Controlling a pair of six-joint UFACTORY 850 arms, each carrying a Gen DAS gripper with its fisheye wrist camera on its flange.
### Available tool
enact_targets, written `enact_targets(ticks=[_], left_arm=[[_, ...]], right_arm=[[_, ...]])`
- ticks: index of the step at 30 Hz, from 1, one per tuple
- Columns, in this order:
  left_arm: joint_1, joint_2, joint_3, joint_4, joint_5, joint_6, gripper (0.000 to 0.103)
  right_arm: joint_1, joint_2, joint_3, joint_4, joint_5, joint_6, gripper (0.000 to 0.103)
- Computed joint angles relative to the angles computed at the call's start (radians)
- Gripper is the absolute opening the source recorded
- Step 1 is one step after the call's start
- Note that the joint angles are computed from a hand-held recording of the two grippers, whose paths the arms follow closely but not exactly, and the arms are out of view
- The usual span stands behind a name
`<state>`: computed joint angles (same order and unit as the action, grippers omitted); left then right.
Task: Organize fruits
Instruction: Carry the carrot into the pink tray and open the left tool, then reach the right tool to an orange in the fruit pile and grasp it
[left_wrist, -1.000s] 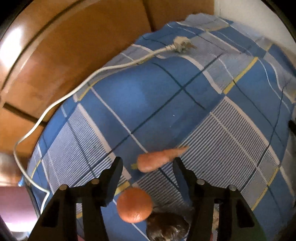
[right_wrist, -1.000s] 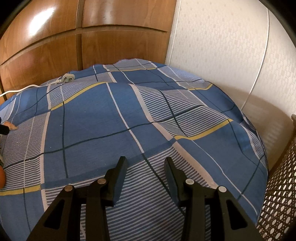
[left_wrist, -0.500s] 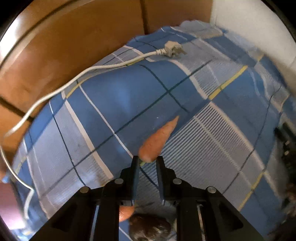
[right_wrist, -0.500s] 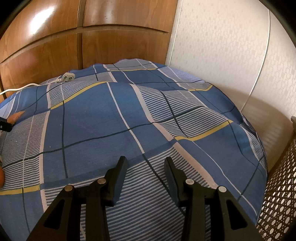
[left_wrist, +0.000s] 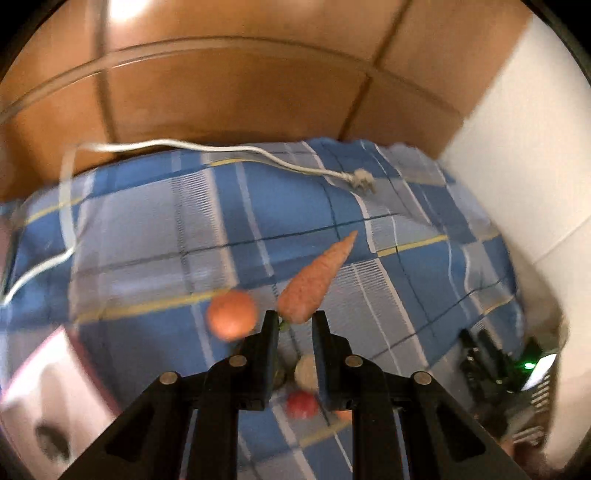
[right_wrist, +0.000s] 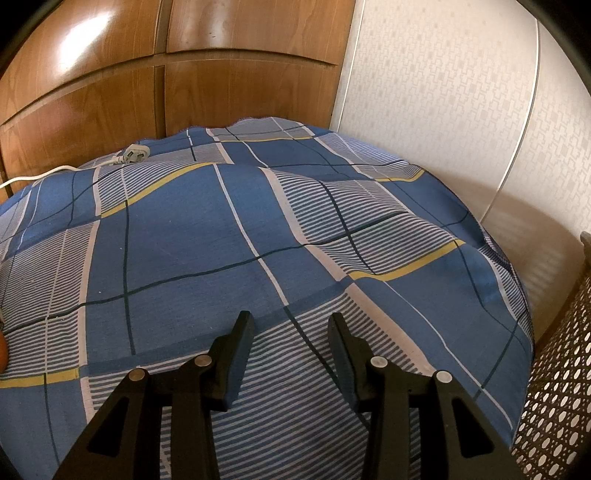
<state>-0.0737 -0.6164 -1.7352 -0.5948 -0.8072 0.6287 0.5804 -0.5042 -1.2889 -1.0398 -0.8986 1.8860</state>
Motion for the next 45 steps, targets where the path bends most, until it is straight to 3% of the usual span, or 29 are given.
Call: enact_targets(ticks=[6, 9, 16, 22, 25, 31, 35, 37, 42, 45], left_arm=[[0.126, 0.170, 0.173, -0.130, 0.034, 0.009, 0.018], [0.181, 0.236, 0.252, -0.132, 0.086, -0.018, 0.018], [0.273, 0.240, 0.353, -0.123, 0.094, -0.123, 0.018], [0.279, 0.183, 0.365, -0.096, 0.117, -0.238, 0.019], [0.266, 0.201, 0.393, -0.060, 0.169, -0.249, 0.018], [0.248, 0.293, 0.496, -0.024, 0.305, -0.215, 0.029], [0.222, 0.367, 0.575, 0.116, 0.418, -0.330, 0.043], [0.213, 0.404, 0.617, 0.182, 0.464, -0.401, 0.044], [0.198, 0.475, 0.697, 0.395, 0.532, -0.639, 0.052], [0.186, 0.517, 0.743, 0.615, 0.571, -0.863, 0.059]], right_arm=[[0.000, 0.000, 0.000, 0.000, 0.000, 0.000, 0.042], [0.000, 0.000, 0.000, 0.000, 0.000, 0.000, 0.042], [0.000, 0.000, 0.000, -0.001, 0.001, 0.000, 0.042], [-0.002, 0.002, 0.003, -0.004, 0.007, 0.005, 0.042], [-0.002, 0.005, 0.006, -0.005, 0.010, 0.008, 0.042], [-0.001, 0.004, 0.004, -0.005, 0.007, 0.007, 0.042], [-0.001, 0.004, 0.005, -0.005, 0.007, 0.008, 0.042], [-0.001, 0.004, 0.005, -0.005, 0.006, 0.007, 0.042], [0.000, 0.005, 0.008, -0.007, 0.009, 0.012, 0.042], [-0.001, 0.005, 0.008, -0.007, 0.009, 0.012, 0.042]])
